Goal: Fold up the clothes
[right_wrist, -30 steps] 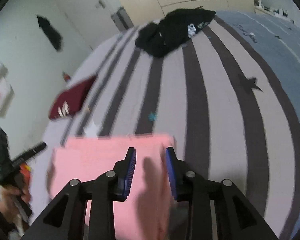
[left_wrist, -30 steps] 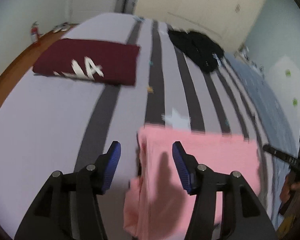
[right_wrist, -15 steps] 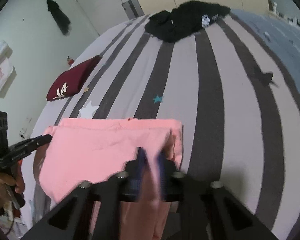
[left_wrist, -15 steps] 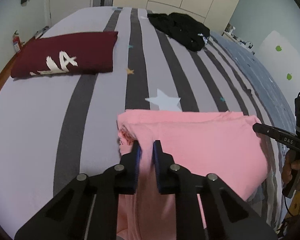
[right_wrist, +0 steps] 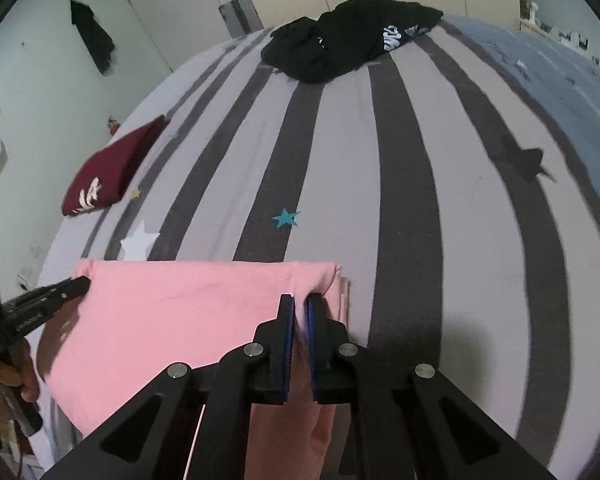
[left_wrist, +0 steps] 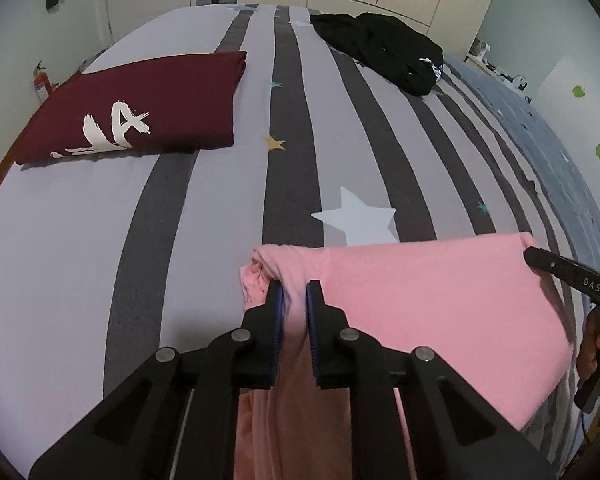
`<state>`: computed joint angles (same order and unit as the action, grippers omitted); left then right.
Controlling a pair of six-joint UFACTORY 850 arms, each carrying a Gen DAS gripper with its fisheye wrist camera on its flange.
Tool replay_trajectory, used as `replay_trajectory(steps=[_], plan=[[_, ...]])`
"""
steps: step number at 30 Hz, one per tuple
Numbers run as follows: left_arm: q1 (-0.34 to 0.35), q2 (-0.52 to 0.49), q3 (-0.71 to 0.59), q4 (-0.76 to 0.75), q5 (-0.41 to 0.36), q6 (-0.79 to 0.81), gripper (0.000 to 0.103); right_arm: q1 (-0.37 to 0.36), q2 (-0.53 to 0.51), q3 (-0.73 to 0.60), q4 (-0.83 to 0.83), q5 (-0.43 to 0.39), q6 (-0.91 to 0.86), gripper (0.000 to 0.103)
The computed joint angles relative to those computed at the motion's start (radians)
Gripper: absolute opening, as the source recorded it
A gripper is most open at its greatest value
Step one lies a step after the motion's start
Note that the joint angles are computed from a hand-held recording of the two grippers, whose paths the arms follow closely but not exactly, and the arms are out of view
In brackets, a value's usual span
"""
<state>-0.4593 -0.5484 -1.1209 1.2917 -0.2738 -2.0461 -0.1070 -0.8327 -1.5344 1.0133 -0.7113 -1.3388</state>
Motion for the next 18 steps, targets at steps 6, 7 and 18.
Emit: replay_trajectory(steps=[6, 7, 18], plan=[[0.002, 0.065, 0.08, 0.222, -0.065, -0.311, 0.021, -0.038, -0.019, -0.027, 0.099, 0.02, -0.017, 0.014], [0.006, 0.071, 0.087, 0.205, -0.073, -0.32, 0.021, -0.039, -0.025, -0.039, 0.078, 0.03, 0.005, 0.014], [-0.082, 0.006, -0.042, 0.216, -0.153, -0.211, 0.021, 0.056, 0.139, 0.179, 0.223, 0.148, -0.4, 0.015]])
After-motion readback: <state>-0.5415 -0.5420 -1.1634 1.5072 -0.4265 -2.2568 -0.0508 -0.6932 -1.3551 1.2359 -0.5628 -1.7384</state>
